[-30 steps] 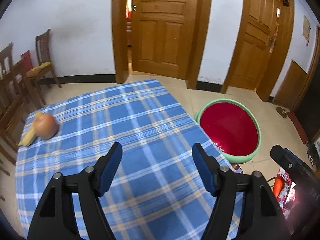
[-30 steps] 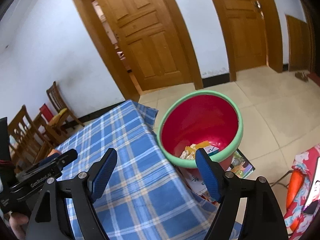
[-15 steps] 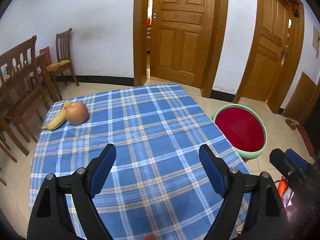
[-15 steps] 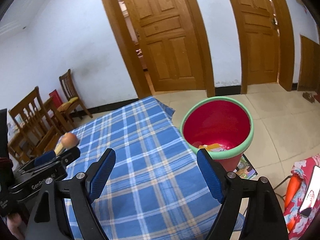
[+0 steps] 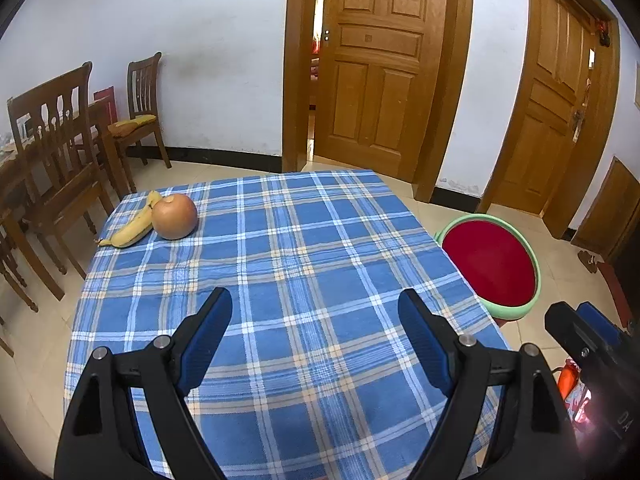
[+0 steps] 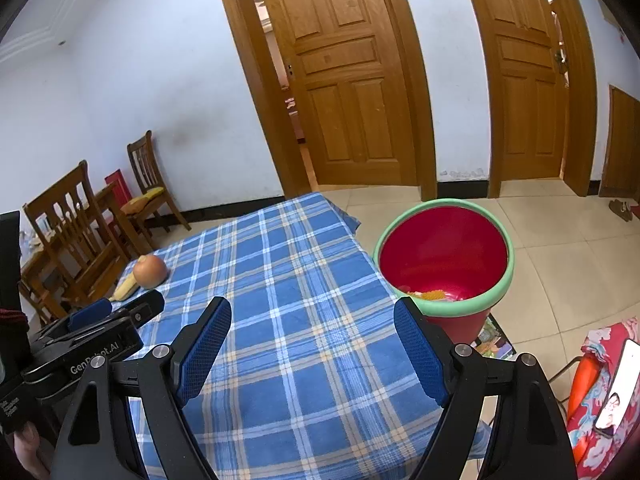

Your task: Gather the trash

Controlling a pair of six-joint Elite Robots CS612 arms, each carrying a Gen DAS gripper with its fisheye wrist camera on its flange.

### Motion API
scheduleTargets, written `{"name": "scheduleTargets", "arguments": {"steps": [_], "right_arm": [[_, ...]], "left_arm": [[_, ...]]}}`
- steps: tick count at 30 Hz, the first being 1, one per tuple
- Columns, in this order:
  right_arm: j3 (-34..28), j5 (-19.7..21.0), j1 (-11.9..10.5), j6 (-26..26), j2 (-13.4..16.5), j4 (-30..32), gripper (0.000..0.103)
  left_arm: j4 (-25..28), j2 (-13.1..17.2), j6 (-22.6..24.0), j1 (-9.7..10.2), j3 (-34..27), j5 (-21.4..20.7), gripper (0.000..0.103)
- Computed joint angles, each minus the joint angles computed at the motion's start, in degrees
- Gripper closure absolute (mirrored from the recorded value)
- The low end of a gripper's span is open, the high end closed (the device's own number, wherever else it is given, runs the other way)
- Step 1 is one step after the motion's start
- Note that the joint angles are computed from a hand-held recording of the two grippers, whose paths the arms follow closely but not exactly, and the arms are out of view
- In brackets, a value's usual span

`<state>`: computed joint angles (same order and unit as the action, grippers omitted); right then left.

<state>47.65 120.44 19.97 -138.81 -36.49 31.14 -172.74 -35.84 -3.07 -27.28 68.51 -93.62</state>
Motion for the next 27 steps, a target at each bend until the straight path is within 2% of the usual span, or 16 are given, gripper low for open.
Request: {"name": "scheduleTargets", "arguments": {"steps": [27], "right_arm": [[0.2,-0.3,0.0,0.3,0.2,0.0,0.019]], "left_arm": [[-0.2,-0.1,-0.6,0.21,0.4,-0.2,0.019]]}}
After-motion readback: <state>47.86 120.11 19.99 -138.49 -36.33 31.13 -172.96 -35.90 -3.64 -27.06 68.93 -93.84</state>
